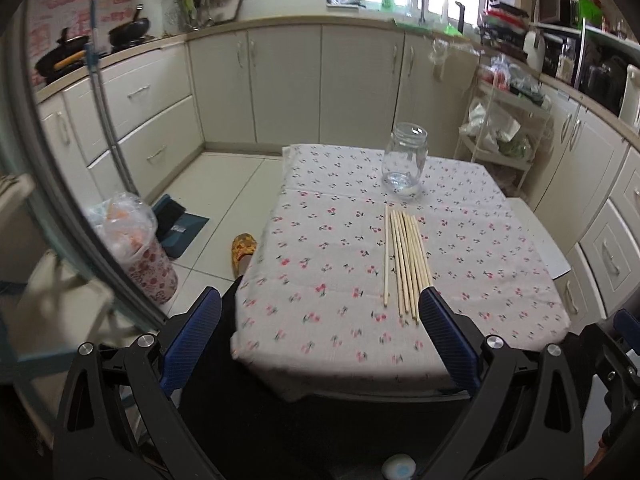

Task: Organize utensils
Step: 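Grasp one wooden stick with the left tool while the right tool grasps another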

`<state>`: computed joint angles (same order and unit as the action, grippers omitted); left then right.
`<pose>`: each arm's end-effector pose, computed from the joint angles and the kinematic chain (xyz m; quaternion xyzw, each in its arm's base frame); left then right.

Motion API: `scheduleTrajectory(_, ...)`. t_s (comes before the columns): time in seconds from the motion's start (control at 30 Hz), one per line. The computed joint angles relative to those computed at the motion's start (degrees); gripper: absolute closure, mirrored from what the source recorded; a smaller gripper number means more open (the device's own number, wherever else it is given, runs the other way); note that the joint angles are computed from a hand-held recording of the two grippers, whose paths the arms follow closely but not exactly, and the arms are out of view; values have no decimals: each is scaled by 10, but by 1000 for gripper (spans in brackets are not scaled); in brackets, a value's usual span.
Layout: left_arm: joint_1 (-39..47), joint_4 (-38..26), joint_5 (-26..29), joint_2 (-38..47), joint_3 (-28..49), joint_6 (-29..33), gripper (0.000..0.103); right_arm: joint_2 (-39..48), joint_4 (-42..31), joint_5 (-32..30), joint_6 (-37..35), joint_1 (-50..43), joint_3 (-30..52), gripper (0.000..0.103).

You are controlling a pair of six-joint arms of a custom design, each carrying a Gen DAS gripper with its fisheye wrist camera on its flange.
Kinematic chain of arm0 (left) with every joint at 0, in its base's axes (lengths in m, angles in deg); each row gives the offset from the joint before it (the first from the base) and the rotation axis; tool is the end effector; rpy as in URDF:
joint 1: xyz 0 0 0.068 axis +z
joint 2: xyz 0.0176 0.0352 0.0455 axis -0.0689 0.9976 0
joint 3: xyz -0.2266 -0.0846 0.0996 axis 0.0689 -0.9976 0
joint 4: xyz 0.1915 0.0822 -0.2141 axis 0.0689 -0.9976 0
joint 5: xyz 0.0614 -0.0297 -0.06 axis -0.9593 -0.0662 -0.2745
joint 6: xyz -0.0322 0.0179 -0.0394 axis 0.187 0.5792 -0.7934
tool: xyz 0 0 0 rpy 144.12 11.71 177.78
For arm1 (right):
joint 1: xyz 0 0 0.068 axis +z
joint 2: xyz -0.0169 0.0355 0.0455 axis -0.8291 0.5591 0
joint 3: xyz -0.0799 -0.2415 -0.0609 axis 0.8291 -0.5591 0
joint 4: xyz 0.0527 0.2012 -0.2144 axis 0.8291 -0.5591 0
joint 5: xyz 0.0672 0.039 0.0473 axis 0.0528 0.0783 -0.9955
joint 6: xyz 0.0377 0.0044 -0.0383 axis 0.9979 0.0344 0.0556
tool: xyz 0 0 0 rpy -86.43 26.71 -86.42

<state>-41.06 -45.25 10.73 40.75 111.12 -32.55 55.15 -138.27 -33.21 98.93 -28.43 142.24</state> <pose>0.2056 -0.1376 0.3733 0.0234 0.9191 -0.0132 0.3930 0.1203 0.0486 0.3879 0.0972 0.9087 0.0371 0.4044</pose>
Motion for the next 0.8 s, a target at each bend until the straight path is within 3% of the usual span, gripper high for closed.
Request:
scheduleTrajectory(0.17, 43, 68, 49, 113, 26, 40, 8, 52, 116, -116, -111, -140, -59, 7)
scheduleTrajectory(0.33, 75, 110, 77, 213, 73, 53, 8, 183, 214, -205, -171, -208, -65, 38)
scheduleTrajectory(0.37, 78, 116, 79, 227, 81, 56, 8, 221, 231, -222, -179, -218, -58, 49)
scheduleTrajectory(0.6, 101, 137, 100, 324, 133, 70, 8, 406, 309, -252, -216, -232, 3, 70)
scheduleTrajectory(0.8, 109, 149, 117, 378, 161, 73, 8, 504, 320, -268, -233, -237, 69, 76)
